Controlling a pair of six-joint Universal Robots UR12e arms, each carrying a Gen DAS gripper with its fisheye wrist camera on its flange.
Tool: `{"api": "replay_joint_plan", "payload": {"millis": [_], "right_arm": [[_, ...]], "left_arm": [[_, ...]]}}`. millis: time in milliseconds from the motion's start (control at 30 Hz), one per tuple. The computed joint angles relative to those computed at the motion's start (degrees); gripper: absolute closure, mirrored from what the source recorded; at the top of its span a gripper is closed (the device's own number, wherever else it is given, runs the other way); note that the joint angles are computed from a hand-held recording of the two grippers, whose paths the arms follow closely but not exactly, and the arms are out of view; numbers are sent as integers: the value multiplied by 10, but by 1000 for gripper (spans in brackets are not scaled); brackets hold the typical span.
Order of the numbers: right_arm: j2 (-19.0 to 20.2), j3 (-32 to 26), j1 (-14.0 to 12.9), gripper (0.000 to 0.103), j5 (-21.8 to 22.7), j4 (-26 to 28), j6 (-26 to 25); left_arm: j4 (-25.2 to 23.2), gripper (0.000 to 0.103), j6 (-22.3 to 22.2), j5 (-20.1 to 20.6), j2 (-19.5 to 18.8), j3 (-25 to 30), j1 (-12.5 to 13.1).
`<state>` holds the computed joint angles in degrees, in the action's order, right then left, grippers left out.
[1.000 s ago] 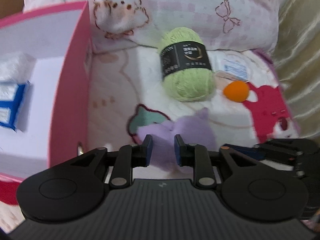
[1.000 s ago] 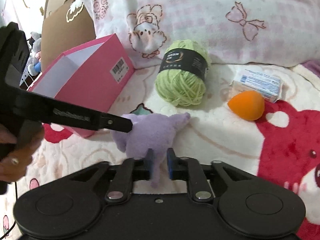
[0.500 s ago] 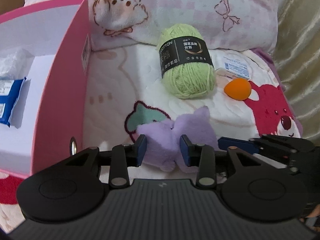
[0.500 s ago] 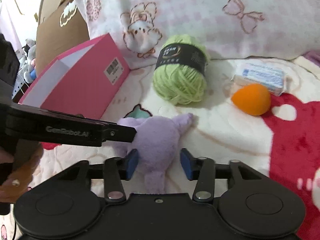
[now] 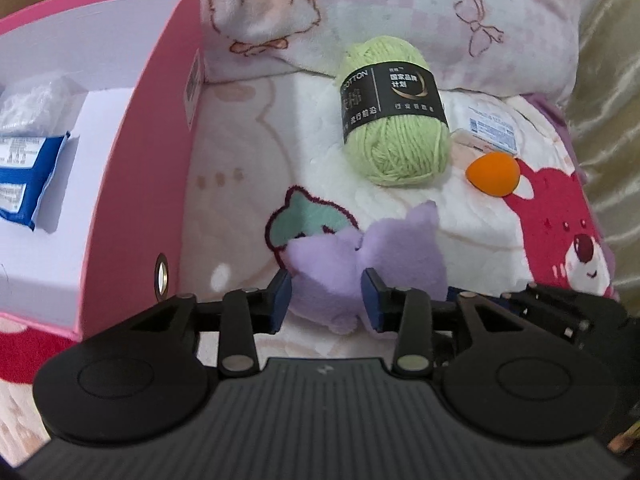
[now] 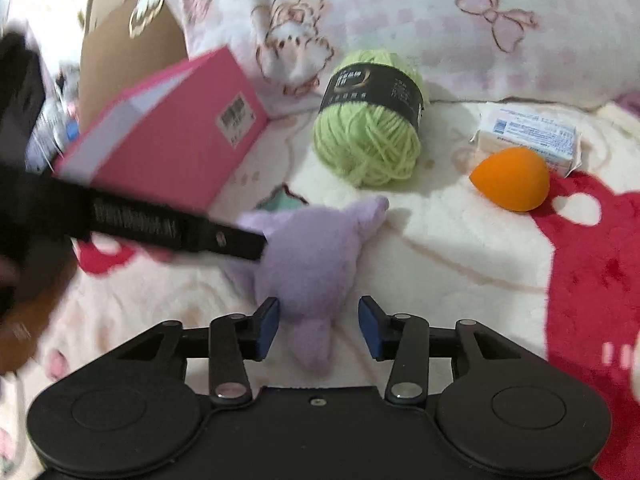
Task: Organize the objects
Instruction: 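Lift the purple plush toy with the left gripper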
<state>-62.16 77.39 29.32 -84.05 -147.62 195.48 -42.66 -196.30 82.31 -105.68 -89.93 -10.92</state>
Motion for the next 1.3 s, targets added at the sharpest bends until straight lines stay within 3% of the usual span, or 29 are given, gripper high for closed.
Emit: {"api": "replay_joint_plan", "payload": {"millis": [100, 200, 300, 533, 600, 667, 700, 767, 933, 1300], "right_arm": [[0, 2, 7, 52, -25, -12, -22], [5, 5, 8, 49, -29, -37, -15], [10, 5, 9, 49, -32, -56, -13], [13, -7, 23, 51, -82, -33, -14], [18, -12, 33, 46, -120, -32, -44], [22, -14, 39, 44, -146, -42, -71], [24, -13, 39, 44, -146, -48, -75], [23, -9, 35, 55, -126, -58, -70], [23, -9, 39, 57, -127, -62, -88], [-3, 0, 34, 70, -88, -26, -31]], "left_arm": [[14, 65, 19, -2, 1, -6, 0], [42, 76, 35, -2, 1, -13, -2], [58, 81, 36, 4, 0, -18, -6], [70, 78, 16, 28, 2, -25, -13], [75, 70, 27, 54, 0, -26, -21], [83, 70, 27, 67, 0, -28, -24], [88, 72, 20, 61, 0, -31, -23], [95, 75, 9, 47, 1, -35, -18], [119, 81, -11, 21, 8, -49, -12], [115, 84, -44, -31, 29, -71, -1]]}}
